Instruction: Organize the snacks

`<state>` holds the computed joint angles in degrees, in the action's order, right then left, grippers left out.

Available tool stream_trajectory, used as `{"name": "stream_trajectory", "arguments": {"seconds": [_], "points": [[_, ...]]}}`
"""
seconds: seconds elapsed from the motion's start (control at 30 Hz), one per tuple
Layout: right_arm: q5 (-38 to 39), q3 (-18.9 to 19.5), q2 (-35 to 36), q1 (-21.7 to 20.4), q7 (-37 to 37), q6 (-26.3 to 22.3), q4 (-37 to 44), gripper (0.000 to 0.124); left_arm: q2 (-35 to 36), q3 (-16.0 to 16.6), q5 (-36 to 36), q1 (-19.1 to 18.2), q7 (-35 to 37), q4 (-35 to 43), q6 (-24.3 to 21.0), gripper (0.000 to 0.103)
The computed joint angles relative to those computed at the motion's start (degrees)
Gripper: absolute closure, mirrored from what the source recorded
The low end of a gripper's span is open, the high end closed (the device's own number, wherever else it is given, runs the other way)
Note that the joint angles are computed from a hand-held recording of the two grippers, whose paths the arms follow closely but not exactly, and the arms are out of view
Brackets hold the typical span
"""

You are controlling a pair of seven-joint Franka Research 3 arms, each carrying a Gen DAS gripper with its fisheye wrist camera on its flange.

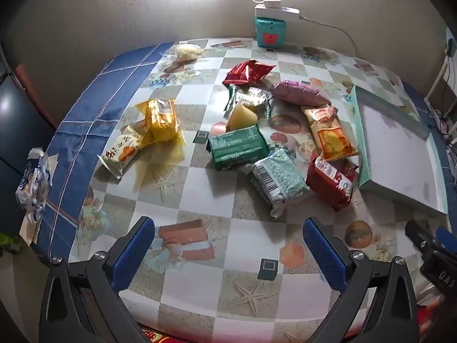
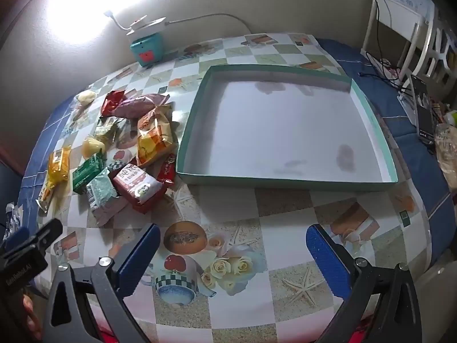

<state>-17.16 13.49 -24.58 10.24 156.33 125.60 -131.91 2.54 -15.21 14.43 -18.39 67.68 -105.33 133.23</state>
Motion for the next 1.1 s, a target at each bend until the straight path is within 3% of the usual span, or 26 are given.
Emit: {"name": "stream_trajectory", "arguments": {"seconds": [0.17, 0.27, 1.1], "points": [[0.2, -0.4, -0.6, -0.1, -0.1, 1.3, -0.7, 0.021, -0.9, 0.2, 0.7, 0.3, 0.2, -1.6, 1.4, 0.0], [0.0, -0.1, 0.0, -0.5, -0.3, 0.5, 0.2, 0.021, 0.2, 0.0, 1.8, 0.0, -2.0, 0.7, -1.8, 0.0], [-1.9, -0.8, 2.4, -0.3, -0.5, 1.7, 1.2, 0.021, 1.3, 0.0, 1.9, -0.4, -2.6, 1.8, -3.9, 0.0]]}}
